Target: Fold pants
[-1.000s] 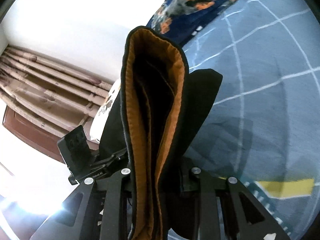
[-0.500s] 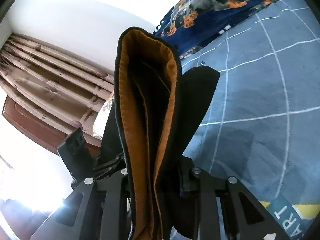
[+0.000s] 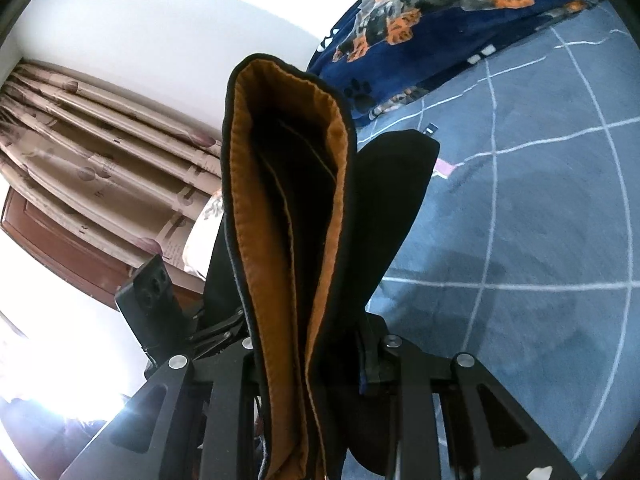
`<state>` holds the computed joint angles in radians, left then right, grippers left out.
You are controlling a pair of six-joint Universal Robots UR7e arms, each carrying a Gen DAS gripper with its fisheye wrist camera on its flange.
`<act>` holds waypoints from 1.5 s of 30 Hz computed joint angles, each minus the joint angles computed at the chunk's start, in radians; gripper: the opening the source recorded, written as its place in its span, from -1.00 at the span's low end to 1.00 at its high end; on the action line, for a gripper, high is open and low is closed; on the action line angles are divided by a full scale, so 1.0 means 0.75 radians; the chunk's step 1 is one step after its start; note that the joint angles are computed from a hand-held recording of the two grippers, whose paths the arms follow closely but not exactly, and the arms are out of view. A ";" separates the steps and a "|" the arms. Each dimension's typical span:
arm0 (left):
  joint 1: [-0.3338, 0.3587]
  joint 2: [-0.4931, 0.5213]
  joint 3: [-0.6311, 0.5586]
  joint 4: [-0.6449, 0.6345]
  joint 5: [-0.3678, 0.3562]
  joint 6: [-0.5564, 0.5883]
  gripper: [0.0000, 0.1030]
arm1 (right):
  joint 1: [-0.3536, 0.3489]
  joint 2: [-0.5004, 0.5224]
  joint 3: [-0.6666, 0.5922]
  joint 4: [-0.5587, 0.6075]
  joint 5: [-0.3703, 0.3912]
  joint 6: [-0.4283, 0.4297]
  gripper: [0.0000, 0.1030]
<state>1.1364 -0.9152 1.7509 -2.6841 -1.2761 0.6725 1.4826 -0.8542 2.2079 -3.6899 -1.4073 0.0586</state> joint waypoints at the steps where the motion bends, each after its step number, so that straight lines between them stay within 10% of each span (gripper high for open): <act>1: 0.002 0.007 -0.012 0.001 0.003 0.000 -0.60 | -0.001 0.002 -0.013 0.013 0.002 -0.002 -0.54; 45: 0.086 0.640 -0.954 0.277 0.160 -0.084 -0.60 | -0.084 0.156 -0.601 0.432 0.014 -0.138 -0.55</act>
<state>1.2010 -0.4355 1.0354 -2.4764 -1.1561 0.6095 1.4196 -0.7370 1.7574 -3.3662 -1.3971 -0.0451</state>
